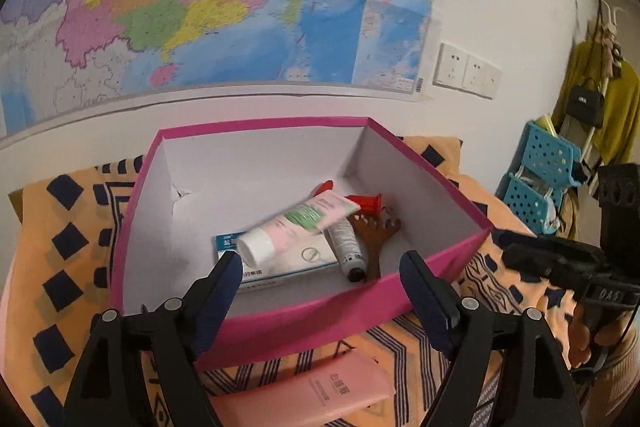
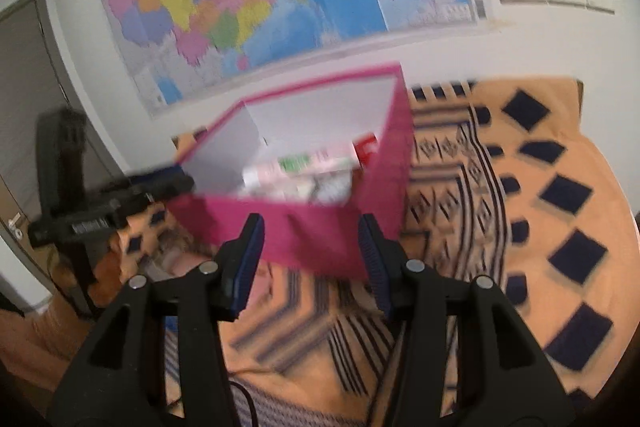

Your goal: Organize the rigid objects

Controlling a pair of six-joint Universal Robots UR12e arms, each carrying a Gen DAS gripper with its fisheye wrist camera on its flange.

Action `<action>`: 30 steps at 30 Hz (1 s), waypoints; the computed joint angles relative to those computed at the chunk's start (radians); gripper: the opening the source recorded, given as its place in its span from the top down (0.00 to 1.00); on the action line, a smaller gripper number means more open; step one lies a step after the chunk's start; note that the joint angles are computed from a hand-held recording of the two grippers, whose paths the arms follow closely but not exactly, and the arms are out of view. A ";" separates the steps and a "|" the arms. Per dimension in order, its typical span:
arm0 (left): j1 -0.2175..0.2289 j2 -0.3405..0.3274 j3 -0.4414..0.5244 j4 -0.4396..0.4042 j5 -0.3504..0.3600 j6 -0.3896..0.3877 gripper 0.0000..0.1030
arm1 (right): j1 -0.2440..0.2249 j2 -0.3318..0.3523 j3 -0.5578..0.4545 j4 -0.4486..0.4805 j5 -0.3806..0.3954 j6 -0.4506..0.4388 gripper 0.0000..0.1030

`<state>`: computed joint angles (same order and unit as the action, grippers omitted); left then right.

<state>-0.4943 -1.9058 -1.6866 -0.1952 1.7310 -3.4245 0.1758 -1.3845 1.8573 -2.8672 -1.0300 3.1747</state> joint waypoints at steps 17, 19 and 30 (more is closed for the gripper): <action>-0.027 -0.040 0.034 -0.019 0.083 0.056 0.17 | 0.049 0.064 -0.057 0.246 -0.164 -0.206 0.51; -0.028 -0.045 0.037 -0.011 0.087 0.061 0.16 | 0.055 0.072 -0.068 0.261 -0.187 -0.224 0.51; -0.042 -0.069 0.070 0.001 0.178 0.090 0.11 | 0.099 0.074 -0.127 0.446 -0.290 -0.498 0.37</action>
<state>-0.5360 -1.9745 -1.6162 -0.1941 1.9088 -3.3342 0.2751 -1.3110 1.7303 -2.4207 -1.3203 2.6766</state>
